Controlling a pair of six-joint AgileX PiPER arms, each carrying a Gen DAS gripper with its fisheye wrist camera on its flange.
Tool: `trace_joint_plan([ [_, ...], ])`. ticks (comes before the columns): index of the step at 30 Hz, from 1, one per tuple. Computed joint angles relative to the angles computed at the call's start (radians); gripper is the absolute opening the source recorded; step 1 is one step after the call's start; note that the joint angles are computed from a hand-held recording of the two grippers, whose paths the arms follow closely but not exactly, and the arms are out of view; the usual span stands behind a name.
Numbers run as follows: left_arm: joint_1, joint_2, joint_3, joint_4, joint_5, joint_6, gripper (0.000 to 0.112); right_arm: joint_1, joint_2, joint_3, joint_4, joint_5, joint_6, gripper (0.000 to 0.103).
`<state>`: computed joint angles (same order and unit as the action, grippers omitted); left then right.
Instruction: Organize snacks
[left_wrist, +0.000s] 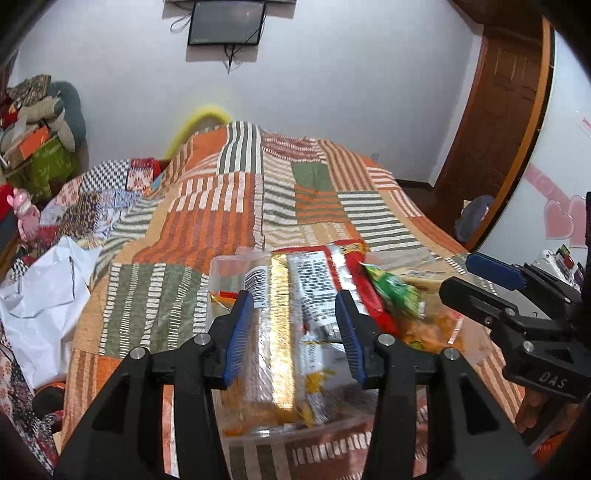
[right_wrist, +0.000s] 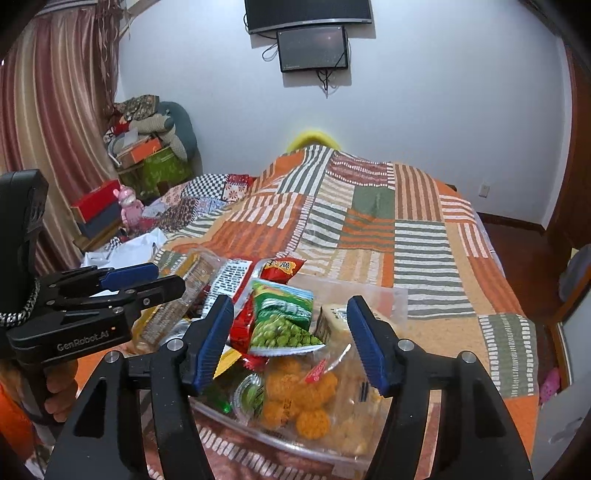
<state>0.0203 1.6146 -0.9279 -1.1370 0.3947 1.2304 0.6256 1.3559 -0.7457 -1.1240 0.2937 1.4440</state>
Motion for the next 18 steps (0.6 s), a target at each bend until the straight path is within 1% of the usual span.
trace_joint_plan([
  [3, 0.012, -0.085, 0.045, -0.007, 0.028, 0.011, 0.045, 0.036, -0.058, 0.017, 0.008, 0.039, 0.002, 0.06],
  [5, 0.015, -0.143, 0.074, -0.001, 0.033, 0.009, 0.045, 0.064, -0.102, 0.03, 0.014, 0.069, 0.003, 0.06],
  [11, 0.043, -0.382, 0.171, 0.019, 0.067, -0.013, 0.045, 0.199, -0.258, 0.053, 0.011, 0.213, 0.029, 0.06],
  [14, 0.081, -0.503, 0.214, 0.026, 0.111, -0.027, 0.047, 0.306, -0.34, 0.065, -0.015, 0.312, 0.067, 0.061],
  [16, 0.106, -0.587, 0.248, 0.024, 0.132, -0.029, 0.053, 0.389, -0.376, 0.071, -0.045, 0.389, 0.106, 0.063],
  [18, 0.129, -0.666, 0.279, 0.019, 0.15, -0.027, 0.058, 0.507, -0.412, 0.078, -0.09, 0.503, 0.165, 0.066],
])
